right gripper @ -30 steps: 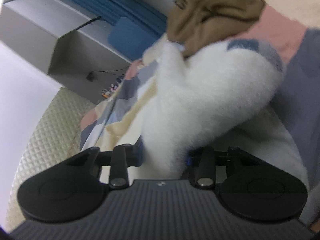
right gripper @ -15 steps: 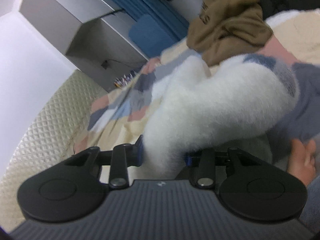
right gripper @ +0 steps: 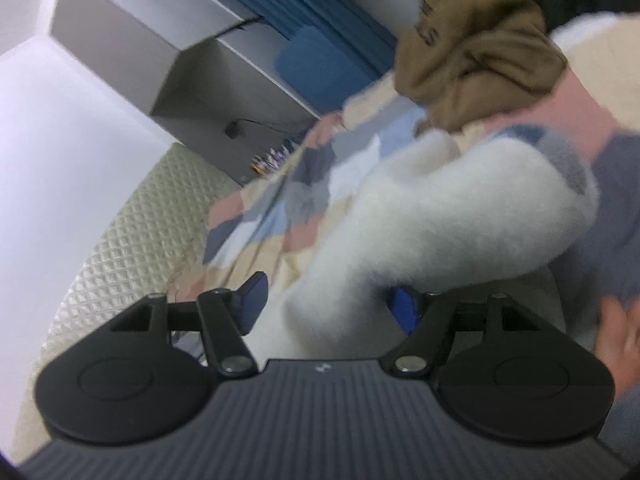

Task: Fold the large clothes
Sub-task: 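Lay the folded blanket edge down and open both grippers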

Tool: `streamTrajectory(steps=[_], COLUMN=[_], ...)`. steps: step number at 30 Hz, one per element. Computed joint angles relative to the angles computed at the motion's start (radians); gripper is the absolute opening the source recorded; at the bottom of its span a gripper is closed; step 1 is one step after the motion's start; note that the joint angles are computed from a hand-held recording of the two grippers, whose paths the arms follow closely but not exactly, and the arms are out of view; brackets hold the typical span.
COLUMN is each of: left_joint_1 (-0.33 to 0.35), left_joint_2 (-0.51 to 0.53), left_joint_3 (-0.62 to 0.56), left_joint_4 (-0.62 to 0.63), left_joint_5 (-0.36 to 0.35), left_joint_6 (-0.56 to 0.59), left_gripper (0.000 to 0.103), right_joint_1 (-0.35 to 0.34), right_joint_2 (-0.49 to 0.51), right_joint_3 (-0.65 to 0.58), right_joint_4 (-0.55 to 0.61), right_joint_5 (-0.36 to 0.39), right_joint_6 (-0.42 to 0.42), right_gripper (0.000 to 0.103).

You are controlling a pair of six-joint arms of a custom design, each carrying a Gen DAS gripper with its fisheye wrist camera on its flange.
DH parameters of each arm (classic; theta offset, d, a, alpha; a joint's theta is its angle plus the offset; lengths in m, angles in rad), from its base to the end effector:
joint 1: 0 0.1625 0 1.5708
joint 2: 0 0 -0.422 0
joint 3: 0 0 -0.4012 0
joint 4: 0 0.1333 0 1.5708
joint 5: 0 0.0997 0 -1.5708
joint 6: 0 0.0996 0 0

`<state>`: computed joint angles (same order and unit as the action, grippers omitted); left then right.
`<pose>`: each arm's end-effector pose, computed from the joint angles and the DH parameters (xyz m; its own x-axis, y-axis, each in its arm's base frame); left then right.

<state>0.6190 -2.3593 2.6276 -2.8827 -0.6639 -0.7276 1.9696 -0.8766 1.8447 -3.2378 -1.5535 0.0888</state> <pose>-0.0325 -0.2831 0.4089 -0.9535 -0.1143 0.2789 -0.3005 0.2891 -0.9089 0.3721 -0.5353 0.1442 -0.9398 -0.3344 -0.0702 -0.2148 0.7380 -0.6397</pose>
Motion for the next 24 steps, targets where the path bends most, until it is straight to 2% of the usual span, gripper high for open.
streamTrajectory(steps=[4,9,14,20,24], left_joint_1=[0.019,0.105,0.241,0.366,0.441], left_joint_2=[0.043,0.175,0.327,0.518,0.628], left_joint_3=[-0.029,-0.105,-0.207,-0.336,-0.423], left_joint_4=[-0.052,-0.138,-0.218,-0.316,-0.34], left_joint_5=[-0.009,-0.064,-0.162,-0.199,-0.206], left_joint_6=[0.11,0.251,0.389,0.541,0.626], left_gripper=[0.076,0.076,0.076,0.076,0.077], right_joint_1=[0.011,0.025,0.037,0.046,0.04], right_joint_2=[0.042,0.098,0.171,0.266,0.323], right_joint_3=[-0.073,-0.179,-0.296,-0.425,-0.505], right_joint_4=[0.033,0.097,0.149,0.172,0.207], right_joint_5=[-0.026,-0.06,-0.111,-0.169,-0.206], right_joint_6=[-0.08,-0.138,-0.195,-0.31,-0.35], right_gripper=[0.068,0.068,0.068,0.068,0.068])
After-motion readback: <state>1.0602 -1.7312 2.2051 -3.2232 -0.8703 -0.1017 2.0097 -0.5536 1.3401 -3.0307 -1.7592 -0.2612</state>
